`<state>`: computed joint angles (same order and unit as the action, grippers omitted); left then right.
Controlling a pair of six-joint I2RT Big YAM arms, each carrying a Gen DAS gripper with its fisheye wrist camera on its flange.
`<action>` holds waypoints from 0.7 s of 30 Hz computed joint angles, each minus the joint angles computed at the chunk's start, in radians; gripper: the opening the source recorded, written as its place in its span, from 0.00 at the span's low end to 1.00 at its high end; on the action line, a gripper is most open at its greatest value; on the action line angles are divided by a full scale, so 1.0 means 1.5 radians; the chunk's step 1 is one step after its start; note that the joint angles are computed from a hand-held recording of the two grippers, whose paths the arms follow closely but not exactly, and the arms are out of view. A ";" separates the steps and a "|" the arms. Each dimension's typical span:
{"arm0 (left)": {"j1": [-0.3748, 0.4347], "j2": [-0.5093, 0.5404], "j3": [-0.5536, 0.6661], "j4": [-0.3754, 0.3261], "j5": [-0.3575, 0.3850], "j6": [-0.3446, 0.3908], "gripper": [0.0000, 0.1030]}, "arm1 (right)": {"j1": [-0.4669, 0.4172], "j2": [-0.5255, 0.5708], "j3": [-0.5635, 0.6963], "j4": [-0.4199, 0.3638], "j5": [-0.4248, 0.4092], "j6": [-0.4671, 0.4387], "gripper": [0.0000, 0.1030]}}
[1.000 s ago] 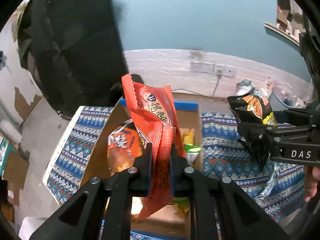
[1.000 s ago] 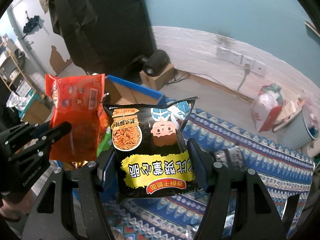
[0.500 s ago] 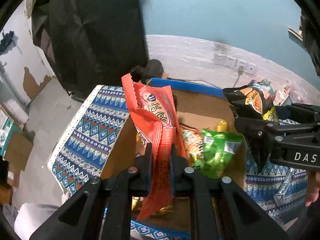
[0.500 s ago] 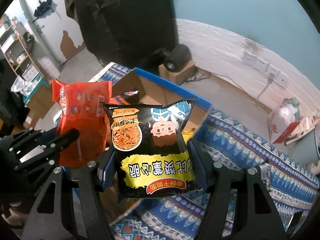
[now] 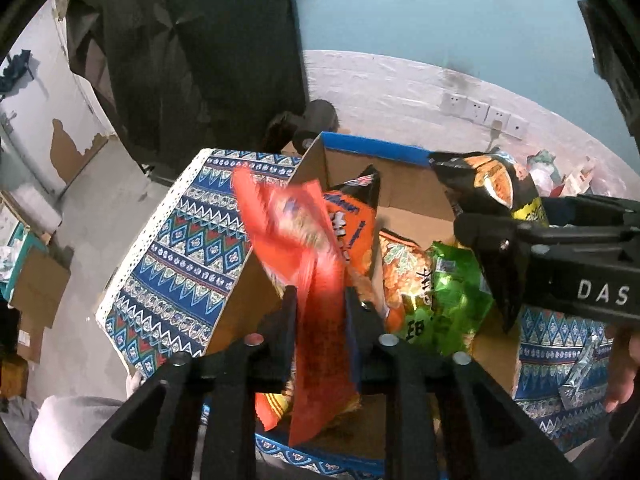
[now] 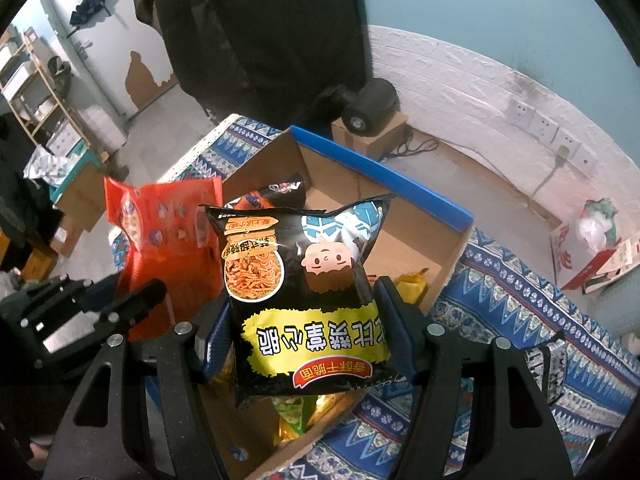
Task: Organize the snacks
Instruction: 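Open both tools over the box to drop the bags inside, then move both tools back over the remaining items on the cloth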
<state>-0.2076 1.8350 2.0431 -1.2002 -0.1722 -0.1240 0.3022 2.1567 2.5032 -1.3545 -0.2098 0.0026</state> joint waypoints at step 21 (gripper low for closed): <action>-0.040 -0.004 0.020 0.015 -0.012 0.023 0.64 | -0.033 -0.104 -0.135 0.053 0.024 0.022 0.76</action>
<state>-0.2673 1.8293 2.0725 -1.1774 -0.1897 -0.0890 0.2527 2.0014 2.3000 -1.2749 -0.1734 0.0357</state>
